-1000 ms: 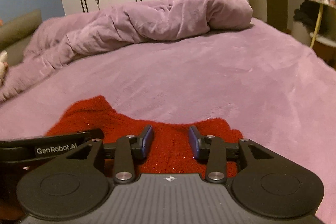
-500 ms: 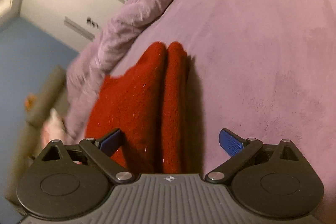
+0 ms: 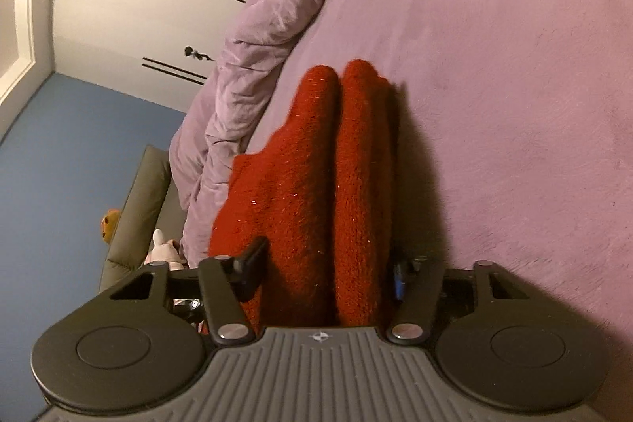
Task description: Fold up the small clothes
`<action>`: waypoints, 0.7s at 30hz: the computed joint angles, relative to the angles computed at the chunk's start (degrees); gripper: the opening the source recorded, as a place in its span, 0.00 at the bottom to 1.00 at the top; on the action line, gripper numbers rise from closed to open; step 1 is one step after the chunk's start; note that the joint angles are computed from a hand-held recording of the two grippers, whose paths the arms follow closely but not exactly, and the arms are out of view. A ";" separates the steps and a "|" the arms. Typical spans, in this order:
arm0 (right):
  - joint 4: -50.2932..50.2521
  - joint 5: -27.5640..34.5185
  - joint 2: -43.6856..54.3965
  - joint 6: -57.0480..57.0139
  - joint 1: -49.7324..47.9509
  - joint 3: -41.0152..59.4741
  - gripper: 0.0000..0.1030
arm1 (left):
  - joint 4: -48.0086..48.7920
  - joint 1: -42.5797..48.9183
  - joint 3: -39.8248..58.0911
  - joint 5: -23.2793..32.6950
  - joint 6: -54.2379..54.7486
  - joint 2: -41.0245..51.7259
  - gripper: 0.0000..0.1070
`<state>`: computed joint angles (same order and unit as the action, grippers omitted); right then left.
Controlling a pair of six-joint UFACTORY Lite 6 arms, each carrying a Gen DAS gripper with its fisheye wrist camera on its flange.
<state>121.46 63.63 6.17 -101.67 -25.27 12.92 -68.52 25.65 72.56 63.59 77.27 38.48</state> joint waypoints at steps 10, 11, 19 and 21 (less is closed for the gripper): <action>4.01 -19.73 -25.68 15.12 16.58 -1.80 0.48 | 3.43 2.33 -3.35 2.00 -4.08 -11.85 0.64; 4.93 -21.09 -27.09 16.22 18.53 -1.57 0.48 | 4.06 3.62 -3.20 2.80 -4.56 -12.65 0.64; 23.07 -28.91 -20.57 9.83 39.02 6.56 0.47 | 11.73 13.70 2.65 4.46 -7.65 -14.02 0.65; 28.50 -28.91 -16.00 6.79 43.53 9.08 0.47 | 13.22 15.66 3.91 3.83 -7.75 -12.66 0.66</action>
<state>149.96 34.73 -9.83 -94.88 18.25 22.00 -55.30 41.31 76.47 67.42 69.52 25.81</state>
